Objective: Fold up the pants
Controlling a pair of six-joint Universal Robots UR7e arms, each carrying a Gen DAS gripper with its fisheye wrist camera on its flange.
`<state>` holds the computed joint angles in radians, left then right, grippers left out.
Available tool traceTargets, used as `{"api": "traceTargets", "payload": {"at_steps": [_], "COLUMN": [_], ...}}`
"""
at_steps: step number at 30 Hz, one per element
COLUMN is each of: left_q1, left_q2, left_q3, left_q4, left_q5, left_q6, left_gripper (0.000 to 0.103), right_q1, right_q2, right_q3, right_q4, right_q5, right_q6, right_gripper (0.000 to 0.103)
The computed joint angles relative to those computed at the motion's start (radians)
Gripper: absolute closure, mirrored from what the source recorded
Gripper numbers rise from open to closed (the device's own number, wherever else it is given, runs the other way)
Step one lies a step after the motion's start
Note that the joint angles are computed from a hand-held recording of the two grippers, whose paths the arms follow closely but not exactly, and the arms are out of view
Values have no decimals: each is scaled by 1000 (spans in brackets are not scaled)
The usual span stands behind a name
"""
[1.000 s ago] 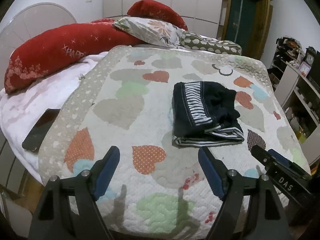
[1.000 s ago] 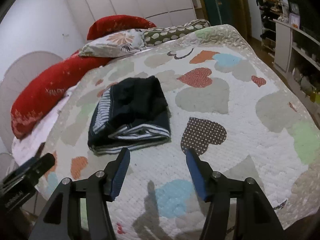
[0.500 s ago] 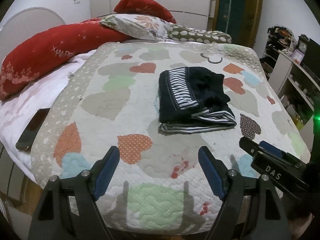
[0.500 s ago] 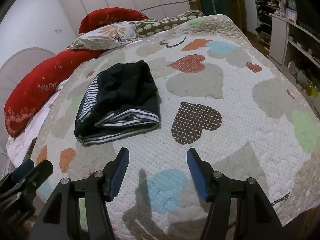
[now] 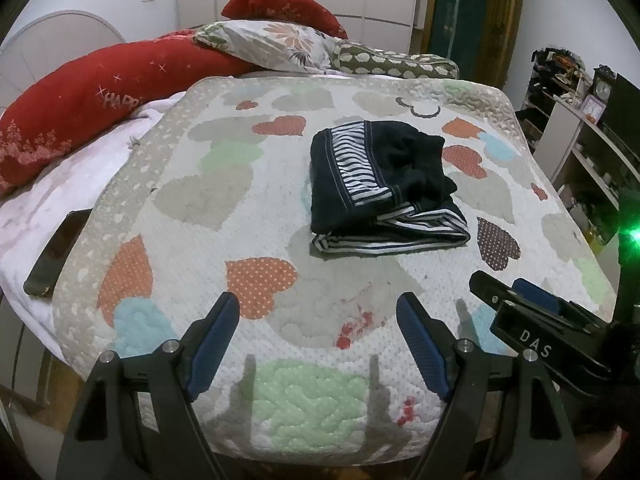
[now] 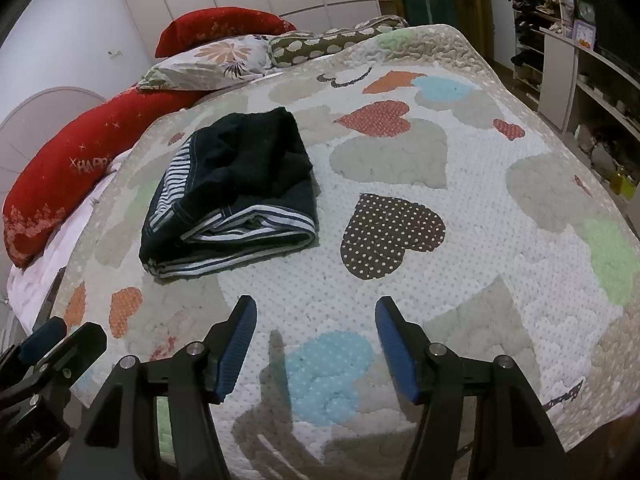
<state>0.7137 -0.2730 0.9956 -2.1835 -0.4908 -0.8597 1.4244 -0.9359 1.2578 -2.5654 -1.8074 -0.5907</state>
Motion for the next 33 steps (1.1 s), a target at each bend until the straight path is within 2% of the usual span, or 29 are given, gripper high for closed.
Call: {"api": "traceTargets", "payload": {"at_steps": [33], "left_q1": [21], "left_q2": [-8], "left_q3": [14], "left_q4": [-17], "left_q5": [-67], "left_q6": [-8], "left_gripper": [23], "right_q1": [12], "right_q2": [10], "right_q3": [34], "right_q4": [-55], "right_q5": [-66], "right_q6": [-69], "right_gripper": [32]}}
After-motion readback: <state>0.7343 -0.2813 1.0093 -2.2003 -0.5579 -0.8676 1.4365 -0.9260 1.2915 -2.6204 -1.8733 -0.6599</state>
